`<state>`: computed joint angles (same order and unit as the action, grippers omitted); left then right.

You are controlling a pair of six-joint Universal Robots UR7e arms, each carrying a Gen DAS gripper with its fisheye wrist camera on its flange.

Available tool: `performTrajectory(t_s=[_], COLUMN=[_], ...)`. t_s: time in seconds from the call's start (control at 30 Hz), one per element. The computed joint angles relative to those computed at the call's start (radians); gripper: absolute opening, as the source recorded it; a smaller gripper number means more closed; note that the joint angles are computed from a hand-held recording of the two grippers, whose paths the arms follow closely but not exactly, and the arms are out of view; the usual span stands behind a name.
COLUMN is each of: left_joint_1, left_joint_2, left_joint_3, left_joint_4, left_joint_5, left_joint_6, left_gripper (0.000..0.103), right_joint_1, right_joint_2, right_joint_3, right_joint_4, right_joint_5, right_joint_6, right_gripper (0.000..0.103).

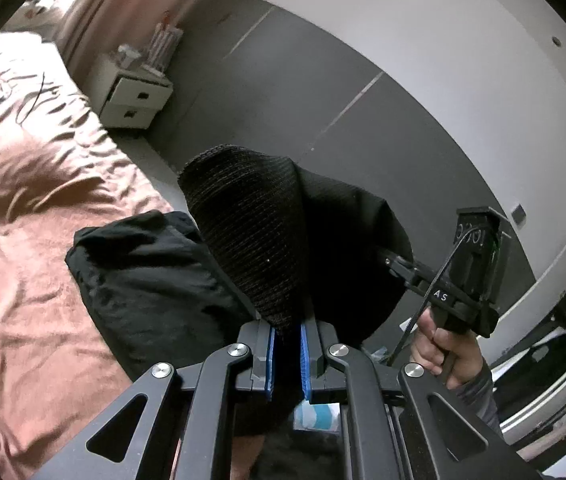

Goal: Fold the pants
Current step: 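Carry the lifted pants bundle with both tools toward the bed corner by the nightstand, then lower the pants bundle onto the bed and open both tools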

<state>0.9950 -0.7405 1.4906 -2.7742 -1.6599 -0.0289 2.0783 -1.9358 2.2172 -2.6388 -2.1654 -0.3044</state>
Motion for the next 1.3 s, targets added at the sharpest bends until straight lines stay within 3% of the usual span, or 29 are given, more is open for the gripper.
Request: performTrajectory(t_s=[0.37,0.43,0.5,0.6,0.77,0.93,1.07,1.13,1.17,1.2,1.23,1.3], left_joint_1=[0.086,0.095,0.112,0.14,0.167,0.184,0.192,0.198,0.199,0.198,0.199,0.199], left_joint_2=[0.154,0.189,0.237,0.264,0.263,0.321,0.379,0.395,0.404,0.408,0.409,0.4], left_joint_3=[-0.219,-0.26,-0.333,-0.363,-0.362,-0.488,-0.591,-0.619,-0.631,-0.635,-0.634,-0.607], left_joint_4=[0.041,0.053,0.163,0.219,0.165,0.219,0.259,0.265,0.268,0.269,0.268,0.225], left_joint_5=[0.019,0.077,0.139,0.148,0.118,0.099,0.126,0.119,0.118,0.127,0.125,0.136], left_joint_6=[0.045,0.051,0.002,-0.023,-0.036,-0.073,-0.097,-0.114,-0.113,-0.108,-0.102,-0.096], left_gripper=[0.011,0.013,0.018,0.019,0.041,0.042,0.042,0.041,0.033,0.018,0.013,0.01], right_joint_1=[-0.068,-0.098,-0.147,-0.173,-0.146,-0.071,-0.043,-0.047,-0.052,-0.064,-0.08,-0.117], right_joint_2=[0.19,0.204,0.203,0.218,0.151,0.109,0.108,0.124,0.137,0.151,0.159,0.182], right_joint_3=[-0.073,-0.079,-0.089,-0.087,-0.058,-0.047,-0.068,-0.086,-0.09,-0.097,-0.1,-0.109], right_joint_4=[-0.083,-0.083,0.006,0.053,0.018,-0.048,0.056,0.098,0.103,0.102,0.11,0.145], right_joint_5=[0.018,0.021,-0.002,-0.079,-0.112,-0.117,-0.077,-0.062,-0.051,-0.04,-0.024,-0.021], right_joint_6=[-0.02,-0.04,0.002,0.058,0.075,0.093,0.143,0.148,0.147,0.14,0.133,0.123], right_gripper=[0.023,0.028,0.053,0.055,0.055,0.055,0.055,0.054,0.046,0.041,0.04,0.024])
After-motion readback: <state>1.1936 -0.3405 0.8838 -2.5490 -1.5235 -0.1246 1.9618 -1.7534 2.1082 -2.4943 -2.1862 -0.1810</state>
